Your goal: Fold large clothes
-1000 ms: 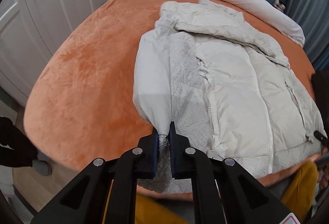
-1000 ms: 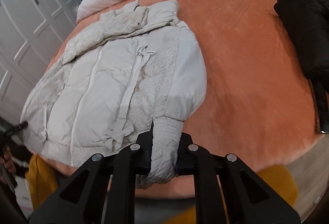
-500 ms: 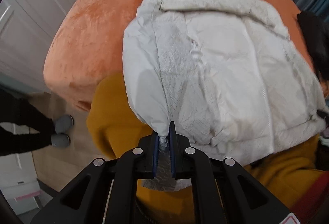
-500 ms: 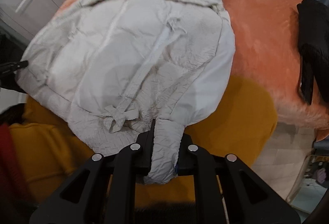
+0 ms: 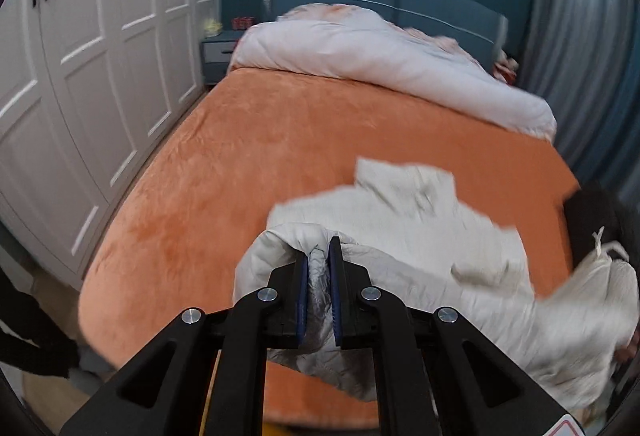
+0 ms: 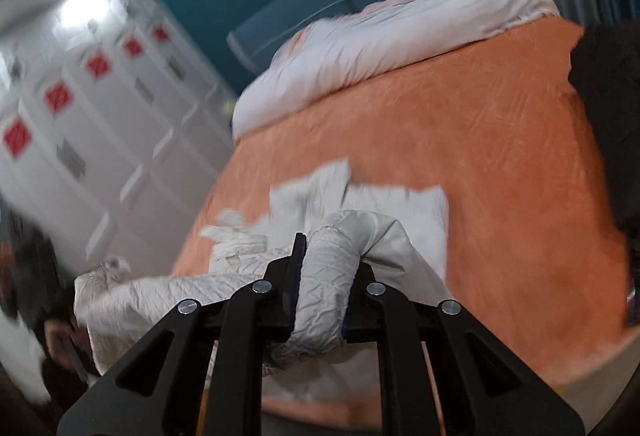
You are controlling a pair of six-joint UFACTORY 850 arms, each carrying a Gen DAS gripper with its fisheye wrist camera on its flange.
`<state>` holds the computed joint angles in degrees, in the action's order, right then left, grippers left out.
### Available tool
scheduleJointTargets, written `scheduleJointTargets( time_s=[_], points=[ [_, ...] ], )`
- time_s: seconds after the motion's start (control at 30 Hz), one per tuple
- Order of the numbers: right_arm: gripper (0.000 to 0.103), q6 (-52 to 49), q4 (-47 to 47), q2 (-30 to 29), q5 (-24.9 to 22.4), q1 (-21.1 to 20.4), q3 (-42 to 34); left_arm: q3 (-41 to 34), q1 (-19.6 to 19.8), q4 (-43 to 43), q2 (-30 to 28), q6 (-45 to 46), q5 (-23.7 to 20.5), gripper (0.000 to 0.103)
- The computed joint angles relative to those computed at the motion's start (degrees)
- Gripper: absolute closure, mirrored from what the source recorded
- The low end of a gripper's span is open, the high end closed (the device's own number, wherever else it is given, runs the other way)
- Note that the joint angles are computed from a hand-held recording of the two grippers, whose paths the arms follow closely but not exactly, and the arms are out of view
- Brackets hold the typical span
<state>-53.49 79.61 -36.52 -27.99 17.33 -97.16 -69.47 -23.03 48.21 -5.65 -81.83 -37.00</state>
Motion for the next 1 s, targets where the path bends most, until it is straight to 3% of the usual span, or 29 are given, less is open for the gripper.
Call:
scheduleJointTargets(
  time_s=[0.13, 0.23, 0.37, 0.63, 0.87, 1.0],
  points=[
    [0.089, 6.11, -2.27, -8.28, 2.20, 0.02, -9.89, -3.99, 5.61, -1.53, -6.17, -0.71, 3.38, 0.094],
    [0.087, 17.44, -12.59, -14.76, 3.87, 0.89, -18.31, -9.06, 7.45, -3.94, -13.04, 2.56, 2.44, 0.094],
    [0.084, 24.61, -16.95, -20.10, 4.24, 1.10, -23.84, -13.47, 8.09, -3.19, -19.62, 4.16, -0.43, 0.094],
    [0.079, 21.80, -9.22, -21.38, 2.51, 0.41, -23.72, -16.59, 8.49, -3.19, -23.19, 3.40, -1.81, 0.091],
    [0.070, 11.83, 4.60, -19.52, -0.19, -0.68, -19.63, -17.51, 8.51, -2.69, -24.00, 3.39, -2.55, 0.090],
    [0.067, 8.79, 8.02, -17.95, -0.99, -0.96, -17.56, -17.12, 8.53, -2.95, -23.71, 2.98, -1.81, 0.089]
  ],
)
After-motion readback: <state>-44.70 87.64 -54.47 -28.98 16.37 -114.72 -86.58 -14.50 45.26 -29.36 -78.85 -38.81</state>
